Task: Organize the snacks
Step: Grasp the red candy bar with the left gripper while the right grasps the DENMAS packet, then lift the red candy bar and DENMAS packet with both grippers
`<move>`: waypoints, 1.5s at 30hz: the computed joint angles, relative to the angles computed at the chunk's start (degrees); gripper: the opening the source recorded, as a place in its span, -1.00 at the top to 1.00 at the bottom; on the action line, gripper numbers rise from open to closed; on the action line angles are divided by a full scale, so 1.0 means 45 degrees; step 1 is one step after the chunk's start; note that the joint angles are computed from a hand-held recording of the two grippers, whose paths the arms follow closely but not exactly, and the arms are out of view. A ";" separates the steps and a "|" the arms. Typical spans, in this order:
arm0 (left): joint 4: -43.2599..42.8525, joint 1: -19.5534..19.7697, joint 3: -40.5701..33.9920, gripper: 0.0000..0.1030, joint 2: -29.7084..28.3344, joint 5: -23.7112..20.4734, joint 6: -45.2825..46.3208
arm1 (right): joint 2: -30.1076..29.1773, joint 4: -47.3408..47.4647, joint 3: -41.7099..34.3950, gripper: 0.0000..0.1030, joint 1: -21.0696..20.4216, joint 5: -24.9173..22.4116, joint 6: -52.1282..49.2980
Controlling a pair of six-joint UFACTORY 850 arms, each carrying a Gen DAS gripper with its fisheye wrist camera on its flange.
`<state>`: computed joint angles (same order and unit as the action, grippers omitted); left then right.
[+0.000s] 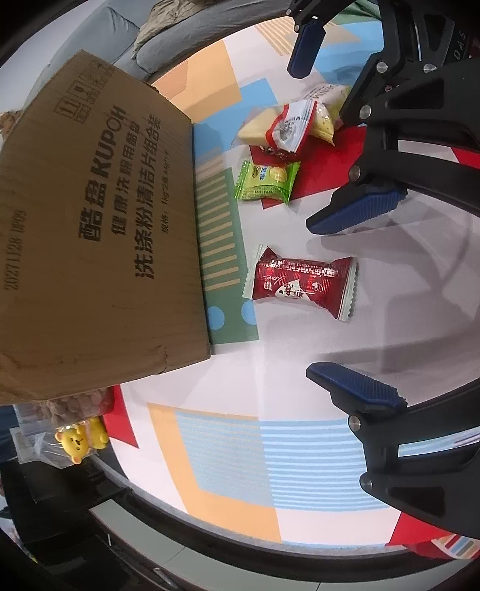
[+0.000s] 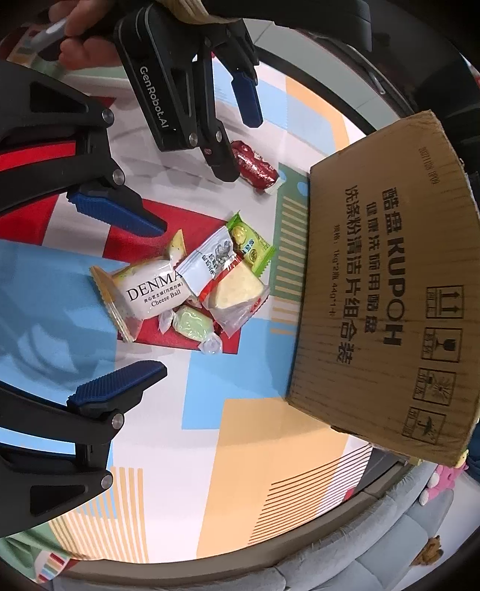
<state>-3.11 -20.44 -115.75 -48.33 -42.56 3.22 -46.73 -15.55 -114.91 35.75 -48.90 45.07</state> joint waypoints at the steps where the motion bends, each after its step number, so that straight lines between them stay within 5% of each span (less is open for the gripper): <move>1: -0.0018 0.0010 -0.0046 -0.36 -0.0046 -0.0004 -0.0002 | -0.0022 0.0076 -0.0014 -0.29 -0.0015 -0.0012 -0.0061; 12: 0.0124 0.0091 -0.0224 -0.14 -0.0318 0.0420 -0.0110 | -0.0269 0.0402 -0.0078 0.04 -0.0072 -0.0040 -0.0278; 19: -0.0195 0.0094 -0.0065 0.52 -0.0178 0.0598 0.0125 | -0.0101 0.0407 0.0177 0.27 -0.0053 0.0158 -0.0277; 45: 0.0329 -0.0181 0.1335 0.58 0.1251 0.0977 -0.0612 | 0.0863 -0.0150 0.0777 0.34 0.0111 0.0748 0.0284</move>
